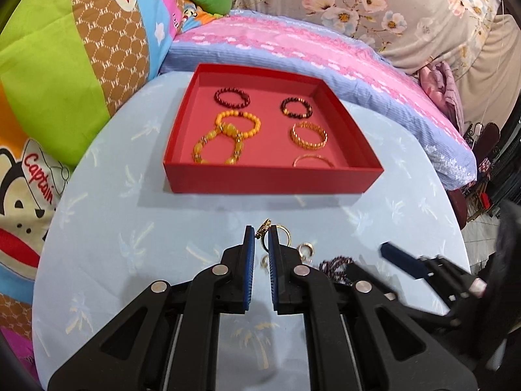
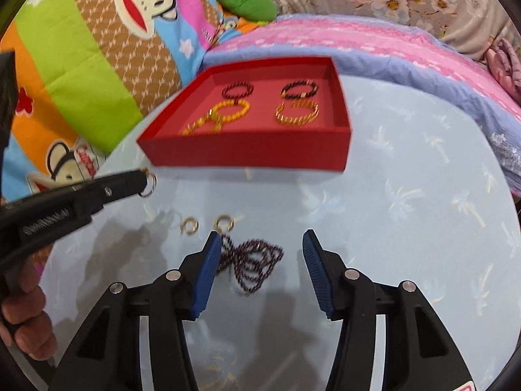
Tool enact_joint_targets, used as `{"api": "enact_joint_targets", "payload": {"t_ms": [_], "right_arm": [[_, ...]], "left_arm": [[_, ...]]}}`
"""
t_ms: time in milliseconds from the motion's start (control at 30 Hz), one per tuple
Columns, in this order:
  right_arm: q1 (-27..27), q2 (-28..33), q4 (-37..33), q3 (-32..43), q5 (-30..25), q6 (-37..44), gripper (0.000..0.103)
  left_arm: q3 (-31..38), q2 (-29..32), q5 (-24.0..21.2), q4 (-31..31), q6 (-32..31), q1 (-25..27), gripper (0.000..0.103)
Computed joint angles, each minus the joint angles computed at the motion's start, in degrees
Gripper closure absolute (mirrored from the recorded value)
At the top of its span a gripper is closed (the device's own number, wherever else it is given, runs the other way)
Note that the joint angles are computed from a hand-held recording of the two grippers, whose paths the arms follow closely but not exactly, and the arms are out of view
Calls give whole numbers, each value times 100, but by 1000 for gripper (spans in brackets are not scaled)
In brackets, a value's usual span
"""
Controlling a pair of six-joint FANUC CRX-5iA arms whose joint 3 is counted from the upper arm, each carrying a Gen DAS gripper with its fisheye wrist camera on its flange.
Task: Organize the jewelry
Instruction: 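Carry the garnet strand and hoop earring into the tray and open both tools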
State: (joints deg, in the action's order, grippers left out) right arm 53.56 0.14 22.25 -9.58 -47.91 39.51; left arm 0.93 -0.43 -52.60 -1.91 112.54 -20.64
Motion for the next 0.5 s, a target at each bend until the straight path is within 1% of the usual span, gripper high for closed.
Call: {"api": "enact_joint_targets", "payload": {"t_ms": [67, 133, 167, 300, 367, 433, 500], "right_arm": [[-14, 105, -187, 50, -50, 128, 54], [-25, 169, -264, 59, -37, 162, 61], [-20, 159, -220, 7, 35, 129, 62], [27, 206, -113, 6, 15, 201, 90], [31, 198, -128, 6, 8, 213, 91], [32, 163, -117, -17, 27, 208, 94], [38, 107, -57, -56, 53, 135, 94]], "left_arm": [[-20, 4, -27, -5, 0, -13, 95], [-48, -3, -35, 1, 8, -14, 95], [-61, -6, -35, 0, 13, -13, 95], [-88, 11, -48, 28, 17, -1, 95], [-84, 31, -59, 41, 14, -8, 95], [-82, 34, -56, 51, 0, -11, 95], [-71, 34, -49, 64, -26, -4, 95]]}}
